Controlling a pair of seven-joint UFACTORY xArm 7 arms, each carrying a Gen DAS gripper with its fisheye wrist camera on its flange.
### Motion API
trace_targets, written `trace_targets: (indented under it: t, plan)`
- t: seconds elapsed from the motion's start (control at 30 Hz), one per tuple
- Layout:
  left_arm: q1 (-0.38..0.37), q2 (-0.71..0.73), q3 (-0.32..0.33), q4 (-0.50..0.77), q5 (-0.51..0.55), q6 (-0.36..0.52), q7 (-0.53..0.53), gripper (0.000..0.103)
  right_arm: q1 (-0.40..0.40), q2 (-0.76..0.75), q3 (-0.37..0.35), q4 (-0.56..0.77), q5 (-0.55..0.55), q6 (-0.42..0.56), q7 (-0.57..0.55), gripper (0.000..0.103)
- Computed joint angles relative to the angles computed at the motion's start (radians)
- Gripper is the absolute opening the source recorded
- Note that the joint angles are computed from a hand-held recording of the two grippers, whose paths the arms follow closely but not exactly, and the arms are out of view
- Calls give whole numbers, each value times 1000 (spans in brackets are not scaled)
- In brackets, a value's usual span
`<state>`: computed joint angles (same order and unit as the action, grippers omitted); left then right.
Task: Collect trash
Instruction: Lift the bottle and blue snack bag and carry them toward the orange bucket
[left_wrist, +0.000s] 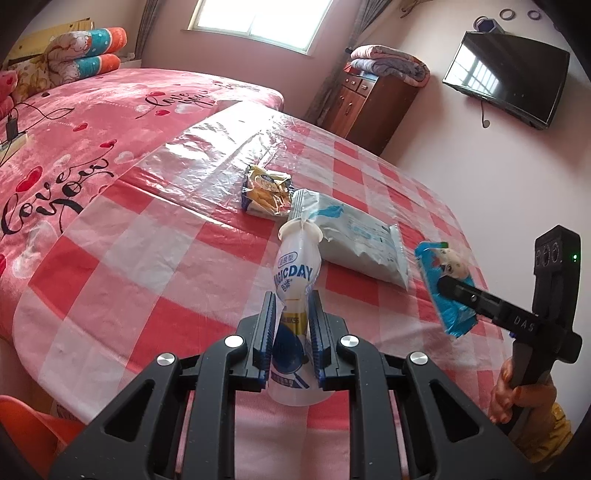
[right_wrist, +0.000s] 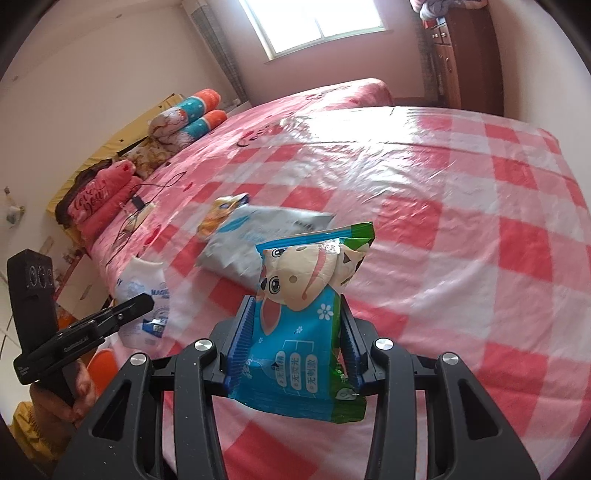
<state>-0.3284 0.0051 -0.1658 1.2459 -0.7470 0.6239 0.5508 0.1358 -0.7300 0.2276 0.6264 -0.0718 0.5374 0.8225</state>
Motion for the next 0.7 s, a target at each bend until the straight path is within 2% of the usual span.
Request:
trace_targets:
  t: [0.7]
  plan:
    - [15,-150,78,-155,-127,66,101,19,110,132,56,128,18,-15,18,45]
